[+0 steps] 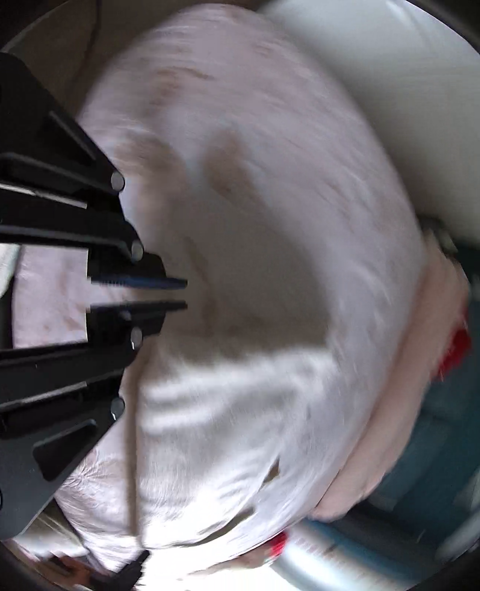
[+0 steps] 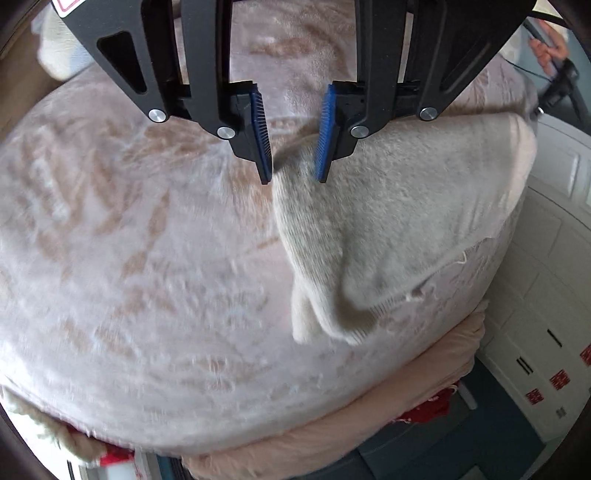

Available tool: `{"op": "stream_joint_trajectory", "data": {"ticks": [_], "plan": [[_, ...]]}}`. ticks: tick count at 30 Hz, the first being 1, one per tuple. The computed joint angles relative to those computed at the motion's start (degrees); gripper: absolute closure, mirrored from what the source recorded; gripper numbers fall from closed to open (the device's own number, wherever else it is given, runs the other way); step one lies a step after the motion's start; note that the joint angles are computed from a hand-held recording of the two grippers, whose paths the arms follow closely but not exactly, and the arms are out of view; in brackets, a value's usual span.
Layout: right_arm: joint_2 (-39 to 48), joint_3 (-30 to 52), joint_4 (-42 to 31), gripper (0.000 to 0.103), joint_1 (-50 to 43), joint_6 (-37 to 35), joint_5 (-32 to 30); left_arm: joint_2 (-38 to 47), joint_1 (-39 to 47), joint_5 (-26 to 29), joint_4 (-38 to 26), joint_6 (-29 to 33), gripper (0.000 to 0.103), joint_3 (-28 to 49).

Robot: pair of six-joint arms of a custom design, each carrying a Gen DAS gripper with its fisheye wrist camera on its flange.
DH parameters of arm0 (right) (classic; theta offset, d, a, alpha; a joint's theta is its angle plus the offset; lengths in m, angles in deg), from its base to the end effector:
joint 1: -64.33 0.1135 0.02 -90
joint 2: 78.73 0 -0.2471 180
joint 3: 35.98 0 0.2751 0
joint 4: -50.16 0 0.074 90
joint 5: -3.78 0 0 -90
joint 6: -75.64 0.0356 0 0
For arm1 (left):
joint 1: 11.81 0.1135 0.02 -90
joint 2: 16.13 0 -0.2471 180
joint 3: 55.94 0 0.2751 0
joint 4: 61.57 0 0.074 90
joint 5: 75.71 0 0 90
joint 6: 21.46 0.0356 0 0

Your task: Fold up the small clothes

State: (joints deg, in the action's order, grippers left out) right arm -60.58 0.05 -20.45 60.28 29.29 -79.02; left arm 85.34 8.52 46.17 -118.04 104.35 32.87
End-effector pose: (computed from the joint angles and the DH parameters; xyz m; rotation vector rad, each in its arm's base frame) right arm 0.1126 -0.0124 0.1879 1.0532 2.2518 0.1368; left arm 0.3579 0.1125 0.1980 0.4735 2.4935 -0.4191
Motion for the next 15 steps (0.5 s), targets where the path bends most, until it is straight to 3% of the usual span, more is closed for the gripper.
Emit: {"op": "stream_joint_trajectory", "data": {"ticks": [1,2,3,5,8,11,15], "plan": [[-0.9,0.5,-1.0,0.077,0.0,-0.1,0.1,0.2,-1.3,0.4,-0.9,3.1,0.063,0.7],[-2.1,0.6,-1.7,0.077,0.4,0.2,0.1,1.5,-2.3,0.7,-3.3,7.4,0.051,2.6],[-2.2,1.8,-2.5,0.077,1.9,1.2,0.5,3.7,-3.4,1.4,-7.2,14.8,0.05,5.6],[-2.8,3.7,-4.0,0.077,3.0,0.5,0.9,6.2,-4.3,0.9,-11.9,23.4,0.05,9.1],[-1.4,6.5,-5.6,0.069,12.0,2.5,6.8,10.4,-4.3,1.4,-18.8,38.2,0.05,14.7],[1.9,7.6,-4.6,0.068,20.1,6.8,9.8,12.3,-4.7,4.0,-19.0,44.5,0.05,16.9],[9.5,7.8,3.2,0.068,23.5,7.4,7.3,18.2,-7.2,6.7,-22.7,45.6,0.05,24.6]]}}
